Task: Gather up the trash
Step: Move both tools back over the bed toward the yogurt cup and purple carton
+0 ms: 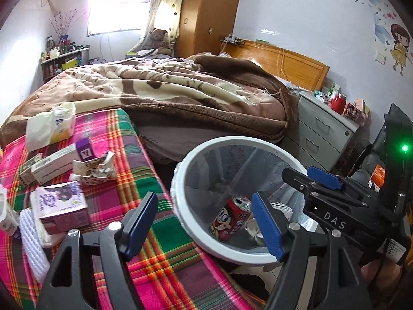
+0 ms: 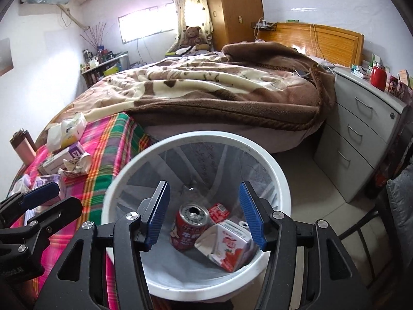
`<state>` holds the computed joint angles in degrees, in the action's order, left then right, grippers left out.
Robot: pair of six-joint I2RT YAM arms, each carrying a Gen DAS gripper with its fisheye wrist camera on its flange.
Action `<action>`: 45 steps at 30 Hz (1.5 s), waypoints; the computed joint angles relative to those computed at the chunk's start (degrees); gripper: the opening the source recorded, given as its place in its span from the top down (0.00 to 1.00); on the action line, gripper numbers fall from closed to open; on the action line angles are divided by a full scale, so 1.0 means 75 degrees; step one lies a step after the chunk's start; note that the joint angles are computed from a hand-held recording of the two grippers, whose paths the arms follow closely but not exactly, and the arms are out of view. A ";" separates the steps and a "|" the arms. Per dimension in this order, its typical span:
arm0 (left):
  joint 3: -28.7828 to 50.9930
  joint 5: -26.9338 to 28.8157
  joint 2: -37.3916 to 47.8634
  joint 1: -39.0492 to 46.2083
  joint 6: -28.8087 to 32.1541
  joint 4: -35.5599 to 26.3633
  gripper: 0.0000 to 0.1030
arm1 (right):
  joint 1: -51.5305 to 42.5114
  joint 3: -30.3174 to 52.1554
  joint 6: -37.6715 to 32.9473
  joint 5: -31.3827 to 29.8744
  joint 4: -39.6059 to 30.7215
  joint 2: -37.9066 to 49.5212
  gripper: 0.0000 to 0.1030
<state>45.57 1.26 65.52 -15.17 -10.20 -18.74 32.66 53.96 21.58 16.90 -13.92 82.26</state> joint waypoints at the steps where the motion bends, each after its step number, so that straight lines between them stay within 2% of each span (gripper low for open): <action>1: -0.0016 -0.0004 -0.0069 0.0059 0.0021 -0.0028 0.25 | 0.0049 0.0012 0.0007 0.0015 0.0015 -0.0012 0.44; 9: -0.0286 0.0353 -0.0848 0.0939 0.0304 -0.0307 0.25 | 0.0498 0.0117 0.0058 0.0124 0.0192 0.0076 0.44; 14: -0.0454 0.0605 -0.1264 0.1715 0.0575 -0.0491 0.24 | 0.0835 0.0196 0.0048 0.0035 0.0465 0.0219 0.35; 22: -0.0725 0.1438 -0.1680 0.3689 0.1131 -0.0619 0.21 | 0.1312 0.0574 0.0156 -0.0084 0.0679 0.0682 0.32; 26: -0.0728 0.2071 -0.1547 0.4967 0.1436 -0.0630 0.20 | 0.1522 0.0916 0.0225 -0.0213 0.0682 0.1102 0.29; 33: -0.0690 0.2726 -0.1116 0.6661 0.2030 -0.0540 0.20 | 0.1862 0.1567 0.0264 -0.0693 0.0624 0.1842 0.28; 38: -0.0651 0.2894 -0.0719 0.7417 0.2479 -0.0483 0.19 | 0.2104 0.2183 0.0396 -0.1159 0.0389 0.2449 0.28; 45: -0.0488 0.3036 0.0135 0.7959 0.2638 -0.0243 0.17 | 0.2396 0.3081 0.0385 -0.1600 0.0117 0.3319 0.28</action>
